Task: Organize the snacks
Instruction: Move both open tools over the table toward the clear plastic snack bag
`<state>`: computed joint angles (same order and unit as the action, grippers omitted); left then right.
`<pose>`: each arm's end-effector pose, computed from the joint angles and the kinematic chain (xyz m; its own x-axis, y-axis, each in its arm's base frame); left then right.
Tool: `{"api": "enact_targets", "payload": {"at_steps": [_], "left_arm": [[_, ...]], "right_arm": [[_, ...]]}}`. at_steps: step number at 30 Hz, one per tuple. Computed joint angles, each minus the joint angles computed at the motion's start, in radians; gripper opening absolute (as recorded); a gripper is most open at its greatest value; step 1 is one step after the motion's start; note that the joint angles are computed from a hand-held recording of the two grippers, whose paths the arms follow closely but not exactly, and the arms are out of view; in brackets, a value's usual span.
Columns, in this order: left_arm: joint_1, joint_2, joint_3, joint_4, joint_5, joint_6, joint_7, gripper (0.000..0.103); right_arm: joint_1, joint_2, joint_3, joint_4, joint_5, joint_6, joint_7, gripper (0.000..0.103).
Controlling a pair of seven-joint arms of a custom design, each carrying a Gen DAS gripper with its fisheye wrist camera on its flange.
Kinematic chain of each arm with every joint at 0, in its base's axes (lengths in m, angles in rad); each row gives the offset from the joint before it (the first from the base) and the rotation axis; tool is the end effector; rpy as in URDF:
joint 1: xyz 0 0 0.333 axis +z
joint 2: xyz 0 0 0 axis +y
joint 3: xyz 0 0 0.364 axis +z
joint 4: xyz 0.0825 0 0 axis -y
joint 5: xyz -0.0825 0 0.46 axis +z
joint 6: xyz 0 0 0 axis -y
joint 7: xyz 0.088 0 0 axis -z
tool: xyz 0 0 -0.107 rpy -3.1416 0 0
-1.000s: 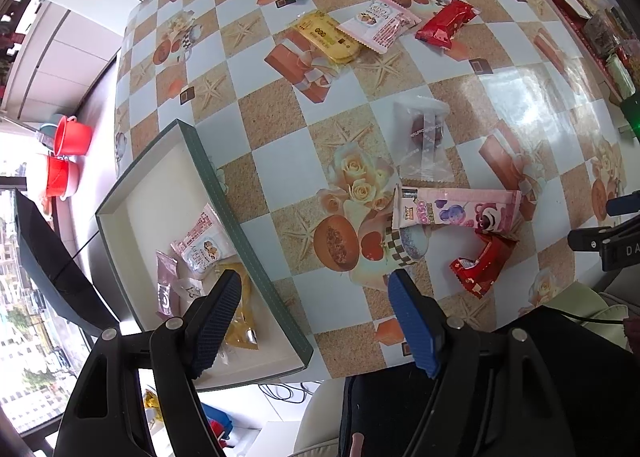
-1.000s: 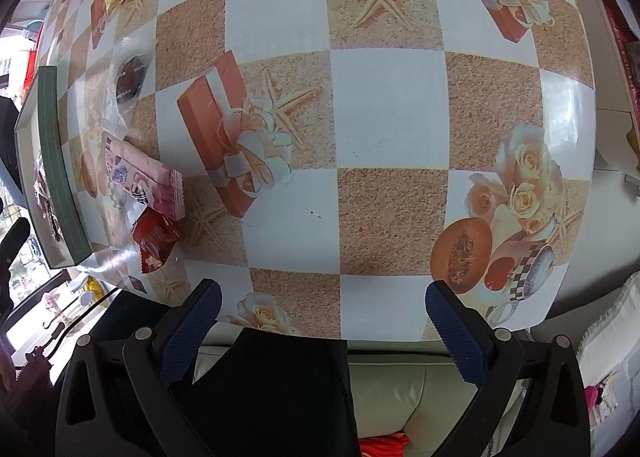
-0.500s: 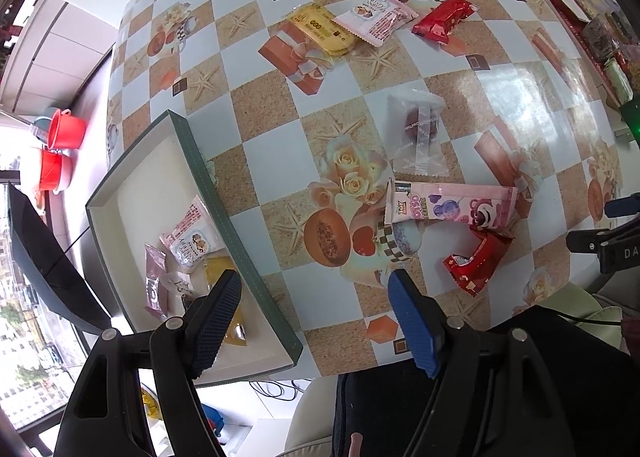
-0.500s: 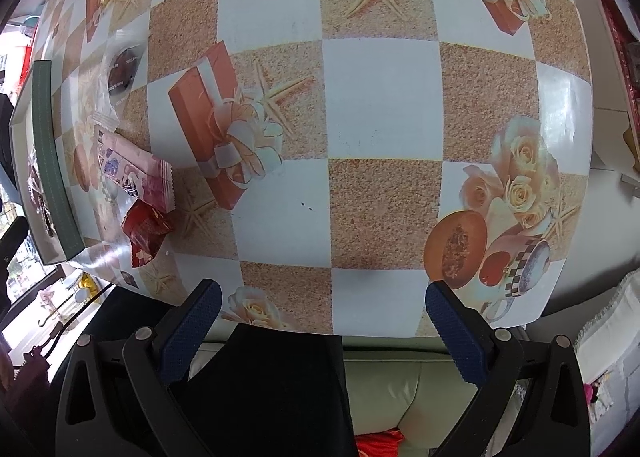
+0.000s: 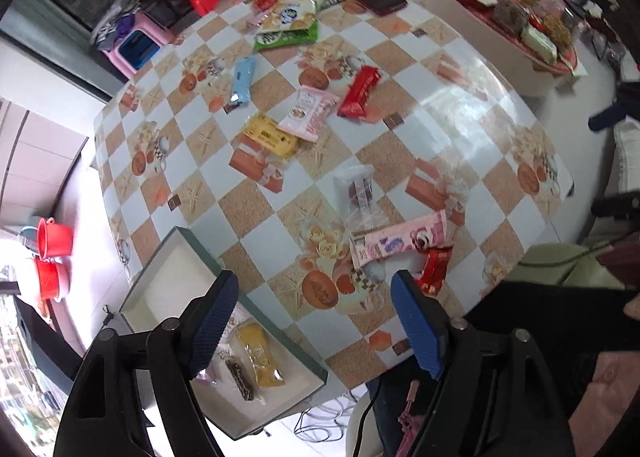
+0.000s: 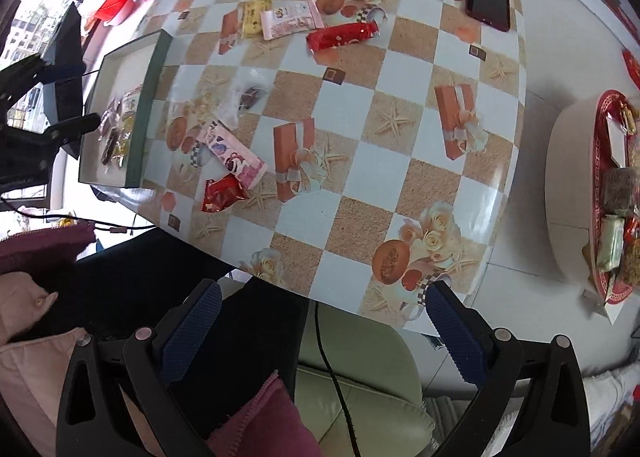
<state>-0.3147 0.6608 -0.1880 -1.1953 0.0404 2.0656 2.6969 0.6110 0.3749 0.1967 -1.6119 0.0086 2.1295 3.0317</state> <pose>0.7762 -0.3721 0.4396 -0.9866 0.0081 -0.1630 0.0349 0.9862 -0.1619 0.5420 0.5411 0.4425 -0.6218 -0.7675 -0.1558 -0.7817 0.6205 0.0627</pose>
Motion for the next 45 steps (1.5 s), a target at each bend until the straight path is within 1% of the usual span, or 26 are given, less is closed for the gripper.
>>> {"api": "enact_targets", "payload": {"at_steps": [1, 2, 4, 5, 6, 7, 8, 9, 10, 11, 12, 13, 16, 20, 24, 27, 29, 31, 33, 34, 37, 38, 41, 45], "left_arm": [[-0.01, 0.007, 0.009, -0.003, -0.007, 0.022, -0.063, 0.084], [-0.031, 0.029, 0.027, 0.022, -0.003, 0.003, -0.152, 0.084], [-0.068, 0.091, 0.056, 0.113, 0.021, -0.115, -0.306, 0.084], [-0.077, 0.102, 0.059, 0.128, 0.038, -0.154, -0.334, 0.084], [-0.071, 0.09, 0.046, 0.108, 0.048, -0.158, -0.303, 0.084], [-0.059, 0.061, 0.031, 0.053, 0.055, -0.114, -0.256, 0.084], [-0.052, 0.029, 0.026, -0.004, 0.067, -0.056, -0.226, 0.084], [-0.049, 0.011, 0.024, -0.039, 0.078, -0.02, -0.207, 0.084], [-0.05, 0.008, 0.025, -0.05, 0.087, -0.015, -0.202, 0.084], [-0.051, 0.013, 0.026, -0.042, 0.088, -0.031, -0.206, 0.084], [-0.051, 0.021, 0.028, -0.03, 0.087, -0.051, -0.213, 0.084], [-0.052, 0.026, 0.029, -0.024, 0.088, -0.063, -0.22, 0.084], [-0.053, 0.026, 0.028, -0.03, 0.095, -0.058, -0.225, 0.084], [-0.056, 0.021, 0.026, -0.042, 0.103, -0.057, -0.219, 0.084], [-0.069, 0.018, 0.034, -0.052, 0.135, -0.053, -0.213, 0.084], [-0.081, 0.008, 0.041, -0.073, 0.169, -0.039, -0.207, 0.084], [-0.085, -0.004, 0.041, -0.096, 0.188, -0.025, -0.195, 0.084], [-0.079, -0.016, 0.032, -0.115, 0.185, -0.009, -0.176, 0.084], [-0.069, -0.019, 0.02, -0.114, 0.159, -0.005, -0.168, 0.084], [-0.066, -0.014, 0.015, -0.102, 0.142, -0.011, -0.169, 0.084], [-0.058, 0.01, 0.008, -0.055, 0.093, -0.025, -0.191, 0.084], [-0.058, 0.022, 0.009, -0.035, 0.083, -0.034, -0.202, 0.084], [-0.063, 0.066, 0.025, 0.033, 0.073, -0.066, -0.25, 0.084], [-0.064, 0.137, 0.05, 0.134, 0.082, -0.116, -0.309, 0.084]], "right_arm": [[-0.003, 0.004, -0.001, -0.008, 0.004, 0.017, -0.002, 0.103], [-0.009, 0.014, -0.004, -0.018, 0.014, 0.037, 0.005, 0.103], [-0.022, 0.059, -0.008, -0.015, 0.06, 0.048, 0.057, 0.103], [-0.028, 0.073, -0.007, -0.024, 0.084, 0.081, 0.081, 0.103], [-0.034, 0.078, -0.002, -0.048, 0.113, 0.154, 0.102, 0.103], [-0.037, 0.076, 0.003, -0.082, 0.138, 0.258, 0.121, 0.103], [-0.029, 0.079, -0.003, -0.095, 0.164, 0.316, 0.106, 0.103], [-0.053, 0.09, 0.026, -0.087, 0.164, 0.317, 0.084, 0.103], [-0.055, 0.094, 0.028, -0.074, 0.163, 0.283, 0.077, 0.103], [-0.055, 0.093, 0.025, -0.068, 0.159, 0.25, 0.081, 0.103], [-0.053, 0.088, 0.023, -0.072, 0.158, 0.238, 0.088, 0.103], [-0.049, 0.079, 0.019, -0.086, 0.156, 0.245, 0.104, 0.103], [-0.041, 0.057, 0.017, -0.131, 0.165, 0.3, 0.154, 0.103], [-0.043, 0.047, 0.024, -0.155, 0.176, 0.318, 0.178, 0.103], [-0.038, 0.042, 0.023, -0.172, 0.168, 0.348, 0.202, 0.103], [-0.031, 0.042, 0.019, -0.185, 0.153, 0.382, 0.224, 0.103], [-0.029, 0.048, 0.02, -0.198, 0.153, 0.42, 0.243, 0.103], [-0.039, 0.061, 0.033, -0.198, 0.171, 0.44, 0.238, 0.103], [-0.046, 0.065, 0.041, -0.187, 0.176, 0.428, 0.221, 0.103], [-0.048, 0.06, 0.04, -0.183, 0.169, 0.407, 0.211, 0.103], [-0.05, 0.028, 0.026, -0.183, 0.149, 0.309, 0.212, 0.103], [-0.051, 0.018, 0.021, -0.188, 0.145, 0.294, 0.215, 0.103], [-0.061, 0.007, 0.021, -0.196, 0.156, 0.28, 0.203, 0.103], [-0.094, 0.05, 0.052, -0.171, 0.239, 0.297, 0.113, 0.103]]}}
